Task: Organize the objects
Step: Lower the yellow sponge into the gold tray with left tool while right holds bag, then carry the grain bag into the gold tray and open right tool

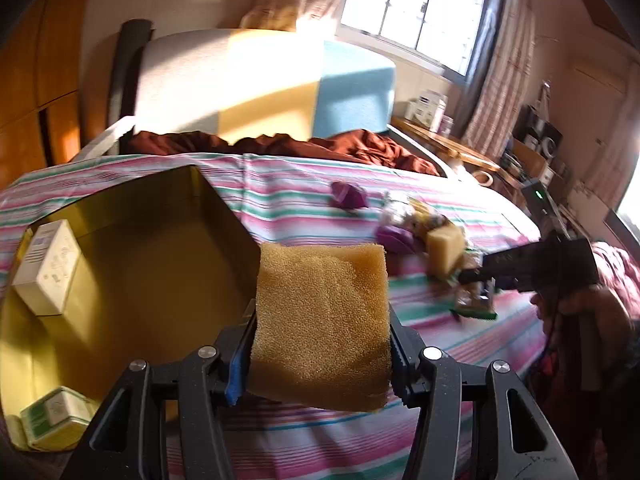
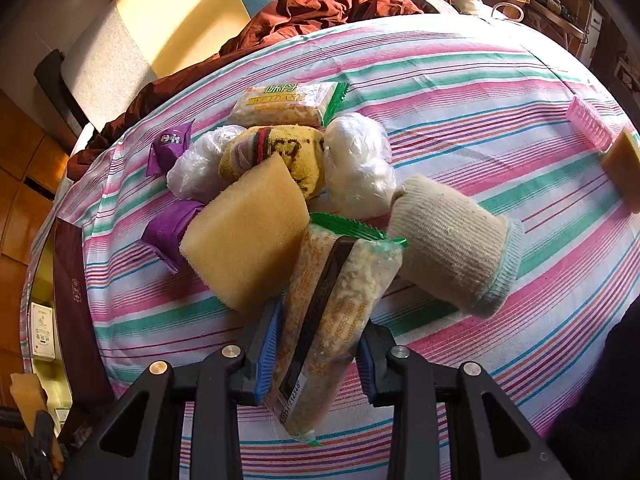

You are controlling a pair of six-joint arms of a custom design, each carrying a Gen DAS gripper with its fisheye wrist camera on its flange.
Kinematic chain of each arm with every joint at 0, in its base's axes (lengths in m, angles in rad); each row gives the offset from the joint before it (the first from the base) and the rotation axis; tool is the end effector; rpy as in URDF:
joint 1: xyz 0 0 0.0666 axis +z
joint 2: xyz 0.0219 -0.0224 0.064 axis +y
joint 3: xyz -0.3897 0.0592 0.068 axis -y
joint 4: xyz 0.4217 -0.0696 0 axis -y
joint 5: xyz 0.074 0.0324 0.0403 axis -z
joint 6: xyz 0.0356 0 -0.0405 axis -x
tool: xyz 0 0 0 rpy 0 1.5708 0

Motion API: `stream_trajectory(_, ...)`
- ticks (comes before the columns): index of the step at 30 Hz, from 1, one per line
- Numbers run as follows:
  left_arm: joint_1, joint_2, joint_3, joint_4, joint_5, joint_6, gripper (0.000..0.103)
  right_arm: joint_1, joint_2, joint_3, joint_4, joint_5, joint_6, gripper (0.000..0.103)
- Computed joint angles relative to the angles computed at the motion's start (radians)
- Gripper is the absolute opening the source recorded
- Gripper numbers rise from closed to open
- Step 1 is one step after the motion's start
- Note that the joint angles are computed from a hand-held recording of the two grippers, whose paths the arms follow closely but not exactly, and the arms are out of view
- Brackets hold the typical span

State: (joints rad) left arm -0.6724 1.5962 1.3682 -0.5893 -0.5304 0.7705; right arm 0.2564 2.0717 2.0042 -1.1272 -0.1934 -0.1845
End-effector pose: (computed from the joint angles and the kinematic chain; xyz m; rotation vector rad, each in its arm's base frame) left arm 0.4663 -0.3488 0.3466 -0.3505 2.2270 -0.1286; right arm 0.7038 0.1912 0.3099 -0.1519 2.7886 0.3805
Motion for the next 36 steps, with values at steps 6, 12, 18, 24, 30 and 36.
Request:
stream_trajectory(6, 0.065, -0.135, -0.12, -0.171, -0.13, 0.214, 0.056, 0.005, -0.005, -0.005, 0.002, 0.004, 0.018, 0.033)
stream_trajectory(12, 0.105, -0.193, -0.204, -0.309, -0.178, 0.366, 0.056, 0.008, -0.012, -0.015, 0.009, 0.01, 0.03, 0.033)
stream_trajectory(18, 0.142, -0.205, -0.24, -0.349, -0.187, 0.403, 0.057, 0.011, -0.016, -0.021, 0.013, 0.019, 0.043, 0.033)
stream_trajectory(24, 0.162, -0.207, -0.26, -0.342, -0.168, 0.409, 0.058, 0.016, -0.023, -0.033, 0.017, 0.028, 0.054, 0.033)
stream_trajectory(30, 0.15, -0.189, -0.246, -0.351, -0.178, 0.406, 0.065, 0.02, -0.042, -0.062, 0.035, 0.03, 0.067, 0.033)
stream_trajectory(36, 0.128, -0.198, -0.241, -0.363, -0.224, 0.402, 0.066, 0.03, -0.106, -0.155, 0.091, 0.008, 0.093, 0.033)
